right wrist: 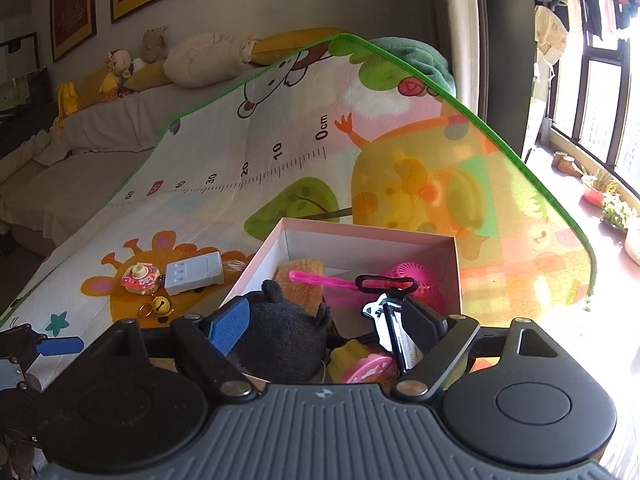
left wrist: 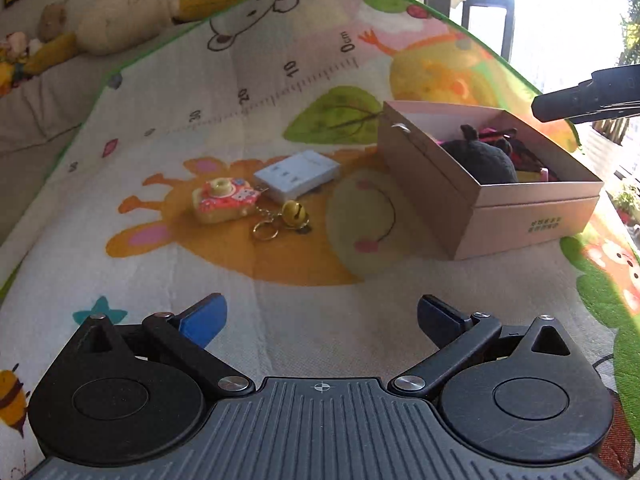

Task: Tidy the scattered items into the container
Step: 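Withdraw both open tools from the box toward the remaining toys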

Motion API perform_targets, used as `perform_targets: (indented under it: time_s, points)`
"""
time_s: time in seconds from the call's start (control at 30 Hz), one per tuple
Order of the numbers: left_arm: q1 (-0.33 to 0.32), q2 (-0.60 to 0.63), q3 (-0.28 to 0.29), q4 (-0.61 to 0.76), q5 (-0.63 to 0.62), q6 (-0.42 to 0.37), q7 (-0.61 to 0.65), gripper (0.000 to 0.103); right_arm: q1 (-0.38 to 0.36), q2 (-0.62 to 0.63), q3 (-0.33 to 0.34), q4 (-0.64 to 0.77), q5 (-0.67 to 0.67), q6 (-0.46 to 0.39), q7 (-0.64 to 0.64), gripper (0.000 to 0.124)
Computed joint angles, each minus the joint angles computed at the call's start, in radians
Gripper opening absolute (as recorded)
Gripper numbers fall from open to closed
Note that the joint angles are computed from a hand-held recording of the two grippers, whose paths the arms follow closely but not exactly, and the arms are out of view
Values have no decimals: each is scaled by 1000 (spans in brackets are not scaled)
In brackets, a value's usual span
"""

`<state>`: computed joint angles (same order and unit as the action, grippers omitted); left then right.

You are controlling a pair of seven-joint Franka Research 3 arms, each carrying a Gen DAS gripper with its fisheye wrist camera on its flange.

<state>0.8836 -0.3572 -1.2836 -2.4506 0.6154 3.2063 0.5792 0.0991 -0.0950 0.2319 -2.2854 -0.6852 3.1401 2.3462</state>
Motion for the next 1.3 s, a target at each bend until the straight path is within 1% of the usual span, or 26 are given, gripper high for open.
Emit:
perform_targets:
  time_s: [0.07, 0.13, 0.2, 0.27, 0.33, 0.4, 0.47, 0.5, 0.6, 0.67, 0.7, 0.77, 0.87, 0.9, 0.97, 1.0, 1.03, 1.07, 1.13, 1.2, 1.23, 1.3]
  points:
    - [20, -70, -8, -20, -12, 11, -25, 103, 39, 18, -1, 21, 41, -17, -50, 84]
    - [21, -102, 2, -41, -26, 20, -41, 103, 90, 44, -9, 57, 85, -42, -105, 85]
    - [11, -99, 24, -64, -41, 29, -53, 103, 131, 80, -16, 106, 79, -70, -116, 87]
    - [9, -78, 36, -81, -55, 37, -63, 103, 172, 127, -22, 163, 101, -99, -158, 88]
    - [3, -58, 52, -95, -67, 60, -68, 103, 203, 186, -13, 229, 192, -137, -254, 89]
    - [7, -55, 52, -105, -85, 88, -58, 103, 215, 270, 18, 328, 321, -199, -373, 90]
    - [6, -58, 48, -108, -105, 91, -41, 103, 245, 363, 21, 443, 362, -273, -435, 95]
    - [9, -63, 41, -109, -112, 93, -34, 103, 282, 409, -5, 506, 334, -314, -430, 96]
    - [14, -69, 29, -110, -131, 96, -16, 103, 426, 543, -135, 699, 191, -422, -369, 95]
    - [17, -69, 25, -111, -142, 101, -9, 103, 482, 626, -193, 822, 178, -480, -344, 95]
    - [17, -68, 25, -113, -147, 105, -5, 103, 501, 663, -218, 878, 188, -502, -323, 95]
    - [16, -65, 26, -117, -159, 113, 2, 103, 519, 729, -246, 976, 234, -539, -311, 95]
    - [15, -65, 25, -121, -175, 118, 14, 103, 524, 830, -254, 1126, 327, -636, -356, 96]
    - [15, -65, 24, -122, -180, 118, 18, 103, 532, 852, -266, 1154, 342, -656, -362, 96]
    - [14, -65, 24, -123, -187, 119, 23, 103, 540, 872, -276, 1176, 378, -683, -374, 94]
    - [14, -64, 23, -123, -190, 120, 26, 103, 540, 865, -273, 1159, 396, -680, -382, 88]
    - [13, -64, 23, -124, -193, 121, 28, 103, 543, 842, -277, 1115, 402, -645, -384, 84]
    - [12, -64, 24, -124, -196, 121, 30, 103, 542, 826, -272, 1091, 409, -634, -408, 83]
    - [10, -64, 25, -126, -200, 122, 33, 103, 551, 786, -270, 1033, 406, -620, -456, 82]
    - [10, -63, 25, -128, -205, 127, 35, 103, 573, 730, -285, 946, 378, -578, -464, 82]
    - [9, -62, 26, -129, -209, 129, 36, 103, 581, 699, -290, 900, 365, -552, -460, 82]
    - [9, -60, 26, -130, -215, 134, 39, 103, 577, 622, -278, 789, 364, -478, -461, 82]
